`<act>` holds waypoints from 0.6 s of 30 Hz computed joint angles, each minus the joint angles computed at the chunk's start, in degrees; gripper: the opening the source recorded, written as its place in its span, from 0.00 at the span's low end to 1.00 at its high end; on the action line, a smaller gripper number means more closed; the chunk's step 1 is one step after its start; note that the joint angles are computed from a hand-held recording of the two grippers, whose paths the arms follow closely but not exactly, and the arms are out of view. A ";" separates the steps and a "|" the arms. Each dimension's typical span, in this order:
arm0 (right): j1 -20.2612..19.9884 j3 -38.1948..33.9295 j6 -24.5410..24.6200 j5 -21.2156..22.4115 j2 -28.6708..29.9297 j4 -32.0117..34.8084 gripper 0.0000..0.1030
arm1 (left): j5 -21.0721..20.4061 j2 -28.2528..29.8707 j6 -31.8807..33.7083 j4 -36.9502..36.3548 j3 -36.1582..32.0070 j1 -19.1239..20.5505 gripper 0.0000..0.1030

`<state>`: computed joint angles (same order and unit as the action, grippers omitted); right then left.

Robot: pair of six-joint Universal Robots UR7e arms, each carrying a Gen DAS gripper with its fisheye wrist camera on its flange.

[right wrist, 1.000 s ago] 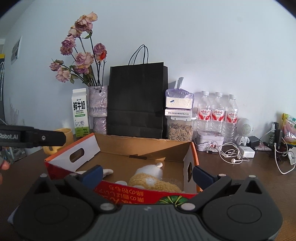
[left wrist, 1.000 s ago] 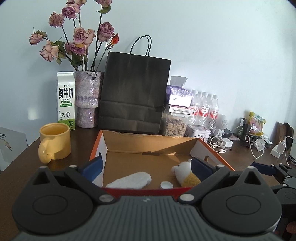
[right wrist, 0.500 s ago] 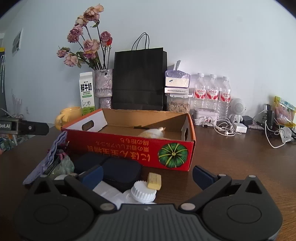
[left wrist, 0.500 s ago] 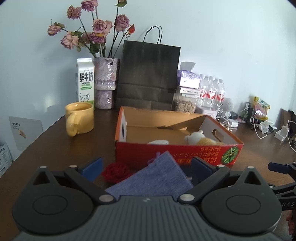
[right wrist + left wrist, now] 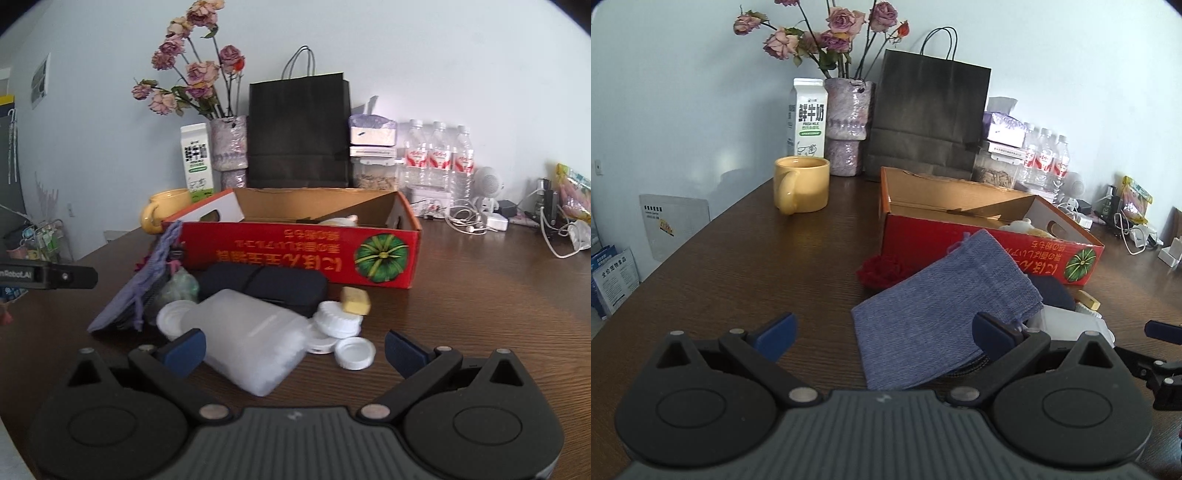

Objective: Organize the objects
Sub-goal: 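Grasp the blue denim pouch with the left tool while the right tool reaches the white container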

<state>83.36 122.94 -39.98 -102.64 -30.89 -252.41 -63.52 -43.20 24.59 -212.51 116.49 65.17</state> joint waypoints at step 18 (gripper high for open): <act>6.89 -15.44 6.01 -14.62 7.50 9.46 1.00 | -2.96 -1.11 -1.72 4.63 -1.77 3.39 1.00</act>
<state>90.24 107.50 -33.98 -117.26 -23.39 -242.96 -66.48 -44.31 22.87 -207.89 114.73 68.56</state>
